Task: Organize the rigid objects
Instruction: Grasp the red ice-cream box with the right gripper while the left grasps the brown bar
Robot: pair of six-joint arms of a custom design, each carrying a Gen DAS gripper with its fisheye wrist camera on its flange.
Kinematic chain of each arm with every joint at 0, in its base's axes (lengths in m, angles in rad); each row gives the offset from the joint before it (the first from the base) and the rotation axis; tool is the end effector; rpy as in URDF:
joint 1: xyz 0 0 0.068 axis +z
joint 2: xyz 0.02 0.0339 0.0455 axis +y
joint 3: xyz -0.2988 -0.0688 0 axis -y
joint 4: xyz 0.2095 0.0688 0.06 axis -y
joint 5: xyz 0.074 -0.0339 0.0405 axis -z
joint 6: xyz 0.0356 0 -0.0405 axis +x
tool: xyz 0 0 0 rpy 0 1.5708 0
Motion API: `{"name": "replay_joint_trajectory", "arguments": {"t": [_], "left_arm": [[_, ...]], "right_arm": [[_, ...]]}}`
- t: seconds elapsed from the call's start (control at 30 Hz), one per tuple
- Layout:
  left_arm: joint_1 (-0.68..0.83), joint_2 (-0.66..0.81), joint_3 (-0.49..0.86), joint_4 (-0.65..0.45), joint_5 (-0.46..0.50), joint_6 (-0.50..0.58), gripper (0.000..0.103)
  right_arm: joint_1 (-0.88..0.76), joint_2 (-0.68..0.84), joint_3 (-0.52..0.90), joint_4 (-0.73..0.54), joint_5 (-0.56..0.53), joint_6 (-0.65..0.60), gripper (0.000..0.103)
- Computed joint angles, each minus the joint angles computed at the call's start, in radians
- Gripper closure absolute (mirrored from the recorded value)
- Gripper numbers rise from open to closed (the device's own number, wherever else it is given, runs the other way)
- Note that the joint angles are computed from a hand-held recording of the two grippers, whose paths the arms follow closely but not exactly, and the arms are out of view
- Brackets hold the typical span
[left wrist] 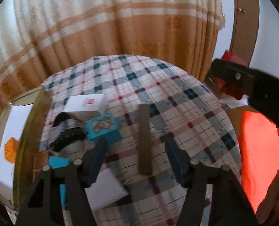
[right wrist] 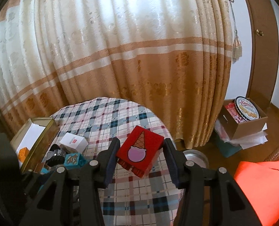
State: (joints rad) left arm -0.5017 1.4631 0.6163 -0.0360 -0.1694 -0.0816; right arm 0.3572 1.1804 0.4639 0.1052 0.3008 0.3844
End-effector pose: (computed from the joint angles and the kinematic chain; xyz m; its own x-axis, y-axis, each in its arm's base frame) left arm 0.2141 -0.1106 0.2091 -0.7061 0.2956 -0.6435 0.3237 0.9429 0.0780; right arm 0.1837 0.0573 0.2355 -0.5385 0.1813 -0.8229 0.1028 0.9834 0.1495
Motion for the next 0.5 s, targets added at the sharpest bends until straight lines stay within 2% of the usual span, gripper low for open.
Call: {"name": "replay_joint_trajectory", "arguments": {"t": [0.07, 0.17, 0.27, 0.37, 0.43, 0.5], "left_arm": [[-0.011, 0.038, 0.030, -0.016, 0.007, -0.013, 0.040], [-0.015, 0.121, 0.094, -0.071, 0.030, -0.038, 0.057], [0.010, 0.148, 0.106, -0.076, 0.065, -0.054, 0.056], [-0.001, 0.147, 0.101, -0.070, 0.036, -0.043, 0.055], [-0.003, 0.137, 0.079, -0.045, 0.038, -0.040, 0.064], [0.008, 0.127, 0.057, -0.017, 0.072, -0.041, 0.080]], "right_arm": [[-0.015, -0.001, -0.001, 0.003, -0.012, 0.000, 0.053], [-0.028, 0.000, -0.004, 0.006, -0.019, 0.002, 0.053], [-0.040, -0.006, -0.004, 0.005, -0.030, 0.006, 0.053], [-0.044, -0.010, -0.006, 0.005, -0.035, 0.006, 0.053], [-0.040, -0.010, -0.005, 0.002, -0.037, 0.011, 0.053], [-0.024, -0.010, -0.007, 0.003, -0.025, 0.018, 0.053]]}}
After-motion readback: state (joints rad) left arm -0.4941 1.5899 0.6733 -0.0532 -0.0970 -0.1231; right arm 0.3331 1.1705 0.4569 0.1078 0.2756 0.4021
